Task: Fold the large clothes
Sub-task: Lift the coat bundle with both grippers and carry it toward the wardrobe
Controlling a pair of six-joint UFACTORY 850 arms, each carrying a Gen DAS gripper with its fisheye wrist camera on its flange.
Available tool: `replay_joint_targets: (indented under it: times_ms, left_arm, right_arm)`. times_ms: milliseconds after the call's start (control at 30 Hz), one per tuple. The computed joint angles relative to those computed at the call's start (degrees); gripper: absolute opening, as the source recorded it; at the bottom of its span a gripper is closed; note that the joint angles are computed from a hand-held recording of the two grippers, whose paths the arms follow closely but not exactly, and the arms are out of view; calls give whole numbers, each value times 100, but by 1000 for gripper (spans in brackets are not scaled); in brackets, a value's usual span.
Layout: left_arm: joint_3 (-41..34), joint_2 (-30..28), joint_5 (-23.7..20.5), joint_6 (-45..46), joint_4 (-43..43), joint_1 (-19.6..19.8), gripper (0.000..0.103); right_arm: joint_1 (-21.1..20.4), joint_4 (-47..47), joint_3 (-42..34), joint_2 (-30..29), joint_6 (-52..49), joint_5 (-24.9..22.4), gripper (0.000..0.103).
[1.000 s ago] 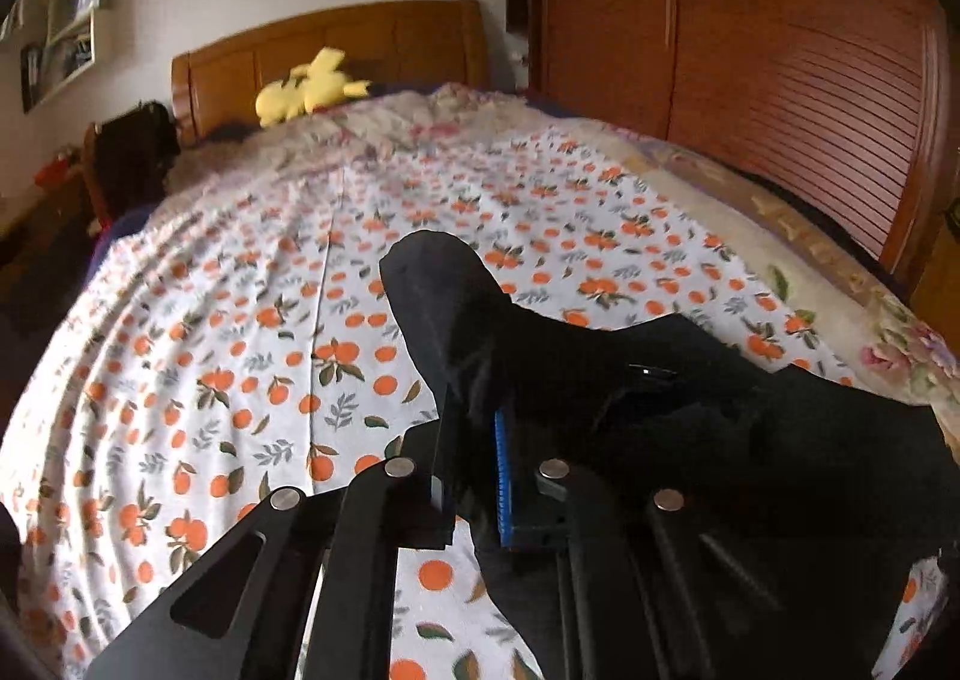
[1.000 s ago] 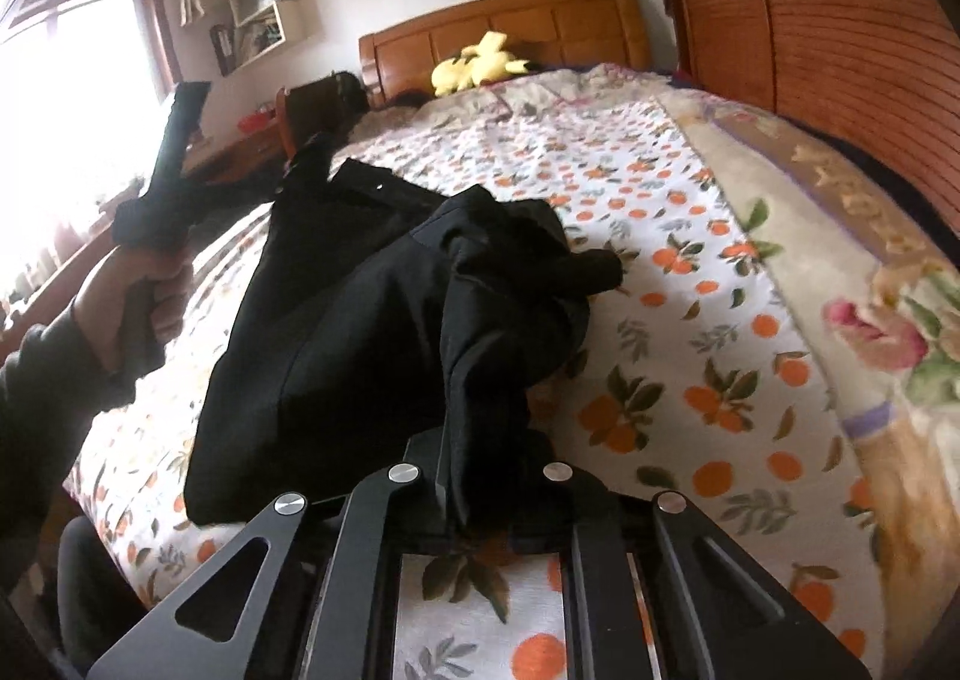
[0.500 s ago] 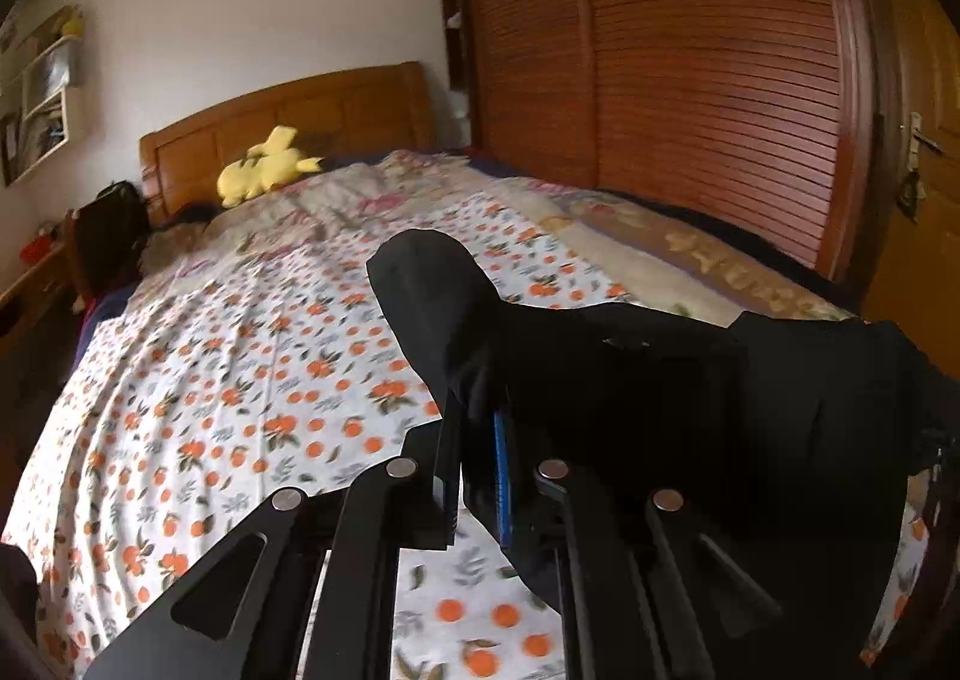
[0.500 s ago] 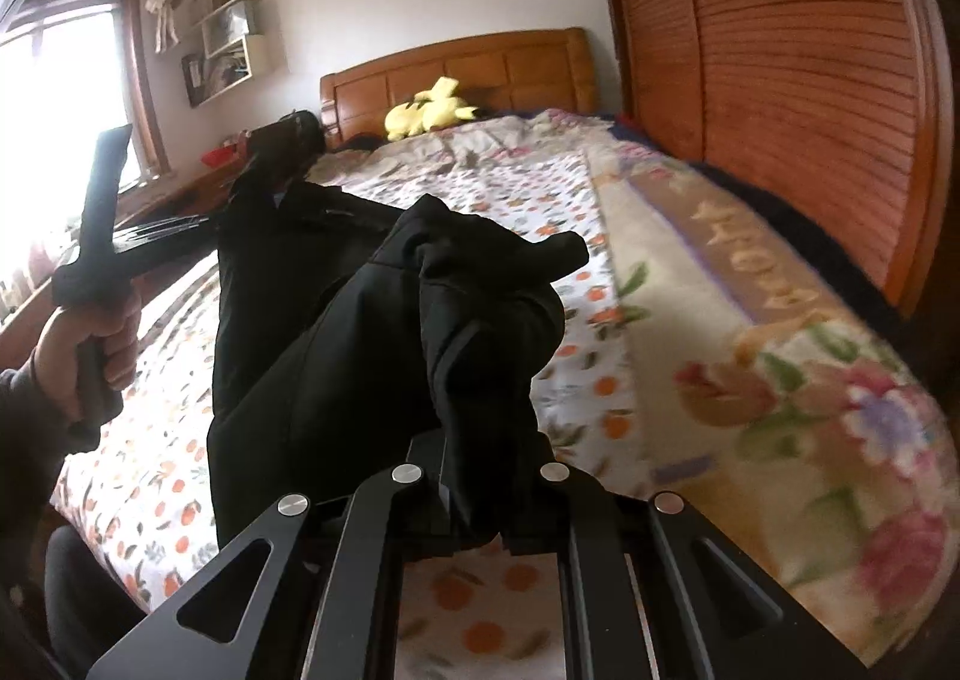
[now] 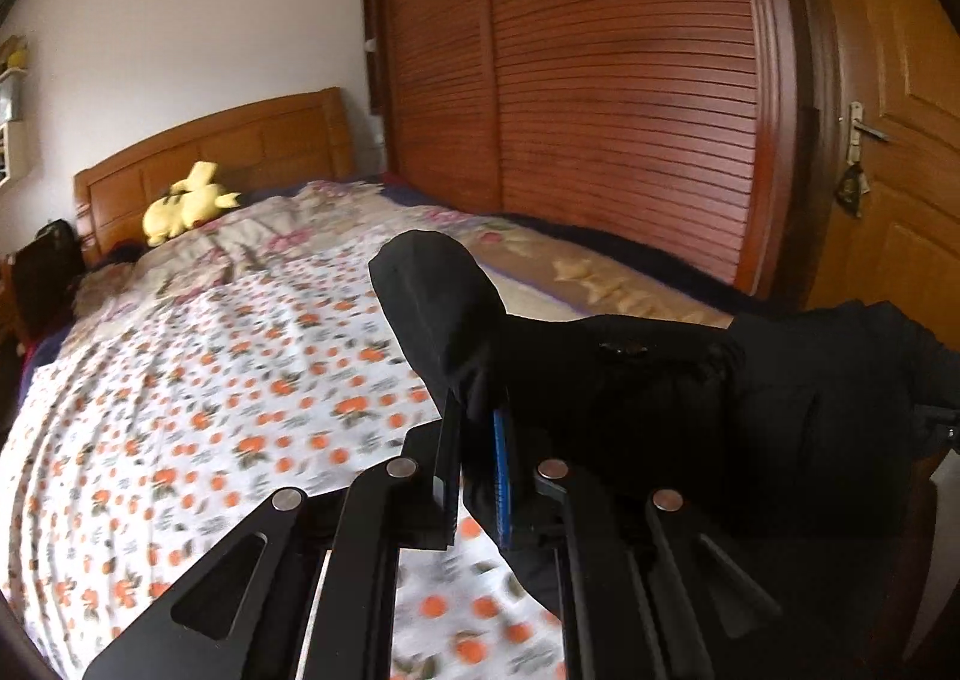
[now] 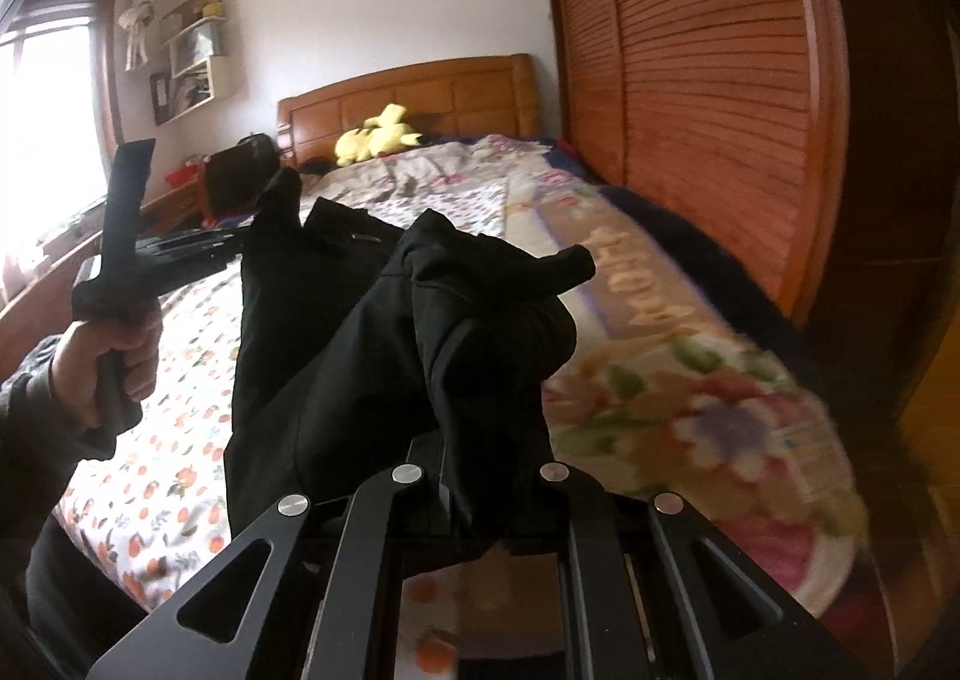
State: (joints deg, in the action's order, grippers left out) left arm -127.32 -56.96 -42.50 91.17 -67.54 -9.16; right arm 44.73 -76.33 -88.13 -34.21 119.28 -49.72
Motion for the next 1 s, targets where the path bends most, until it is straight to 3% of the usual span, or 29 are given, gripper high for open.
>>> replay_joint_targets:
  times_ms: [367, 600, 700, 767, 867, 1000]
  left_arm:
    - [552, 282, 4, 94, -418, -771, 10]
    - [800, 219, 225, 139, -112, -1213, 10]
    - [932, 174, 610, 275, -127, -1367, 10]
    - [780, 44, 638, 120, -12, -1393, 11]
    - [518, -142, 608, -118, 184, -1410, 11]
    - [368, -237, 607, -141, 197, -1447, 11]
  right_arm:
    - [83, 491, 1042, 996, -219, -881, 7]
    - [118, 901, 1667, 1210, 239, -835, 7]
    - [101, 1183, 1767, 1086, 288, -890, 8]
    - [134, 1140, 1958, 1169, 657, -866, 15]
    - [227, 1363, 1974, 1184, 702, -1251, 32]
    - [403, 1353, 1826, 1230, 606, -1843, 32]
